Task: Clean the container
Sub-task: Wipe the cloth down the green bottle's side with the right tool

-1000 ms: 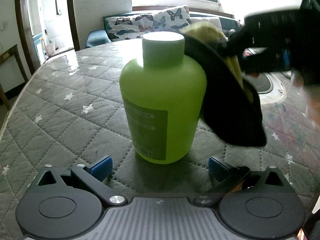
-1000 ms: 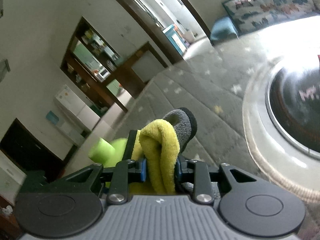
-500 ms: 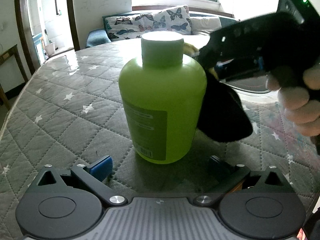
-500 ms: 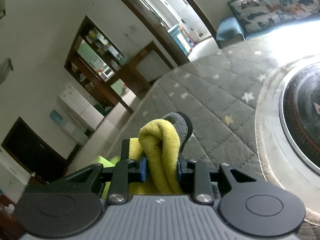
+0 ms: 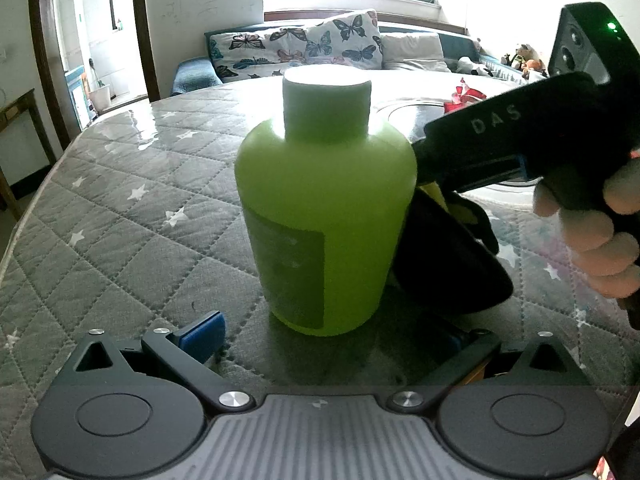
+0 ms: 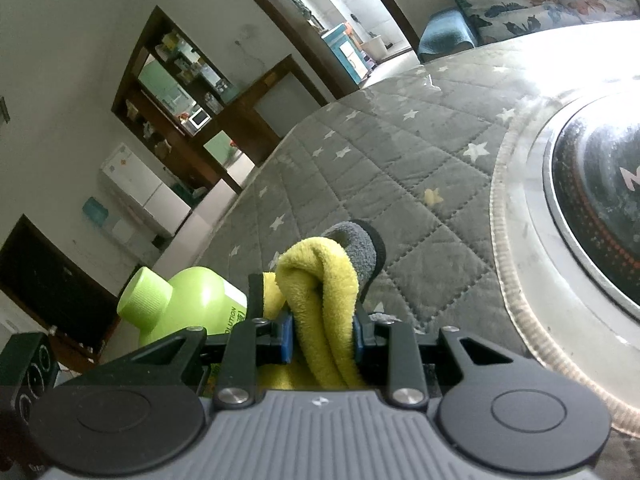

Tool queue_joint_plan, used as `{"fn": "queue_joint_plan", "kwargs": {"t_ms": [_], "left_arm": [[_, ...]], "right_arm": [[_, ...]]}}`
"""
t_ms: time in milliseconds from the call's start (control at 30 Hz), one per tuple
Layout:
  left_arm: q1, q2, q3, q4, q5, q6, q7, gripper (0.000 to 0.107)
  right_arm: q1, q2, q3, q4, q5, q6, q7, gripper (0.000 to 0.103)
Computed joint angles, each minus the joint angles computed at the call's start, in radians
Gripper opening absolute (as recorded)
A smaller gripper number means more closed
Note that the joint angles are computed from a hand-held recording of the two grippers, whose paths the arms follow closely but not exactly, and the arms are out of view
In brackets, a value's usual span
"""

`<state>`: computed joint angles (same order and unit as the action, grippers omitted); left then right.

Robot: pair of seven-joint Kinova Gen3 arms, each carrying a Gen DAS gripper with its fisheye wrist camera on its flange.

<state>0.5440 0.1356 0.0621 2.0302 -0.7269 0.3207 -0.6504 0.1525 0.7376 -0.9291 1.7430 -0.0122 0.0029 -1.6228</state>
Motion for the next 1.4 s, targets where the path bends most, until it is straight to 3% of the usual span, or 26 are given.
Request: {"fn": "queue_joint_plan", "kwargs": {"t_ms": [367, 600, 733, 1000, 1400], "left_arm": [[0.014, -0.002, -0.014, 0.014, -0.041, -0.016, 0.037, 0.103], [0.022, 0.001, -0.014, 0.015, -0.073, -0.014, 0.075, 0.103], [0.023, 0.003, -0.012, 0.014, -0.081, -0.013, 0.084, 0.103], [0.016, 0.003, -0.005, 0.009, -0.067, -0.007, 0.071, 0.103], [0.021, 0.003, -0.006, 0.001, -0.084, 0.020, 0.099, 0.103]], "right_arm": [[0.013, -0.039, -0.013, 0.071, 0.019, -0.044, -0.045, 0.027], [0.133, 0.012, -0.159, 0.097, 0.120, -0.104, -0.112, 0.027], [0.147, 0.029, -0.195, 0.066, 0.189, -0.099, -0.141, 0.027], [0.086, 0.061, -0.155, -0.011, 0.190, -0.038, -0.128, 0.027], [0.018, 0.050, -0.058, -0.043, 0.048, 0.040, -0.005, 0.027]]}}
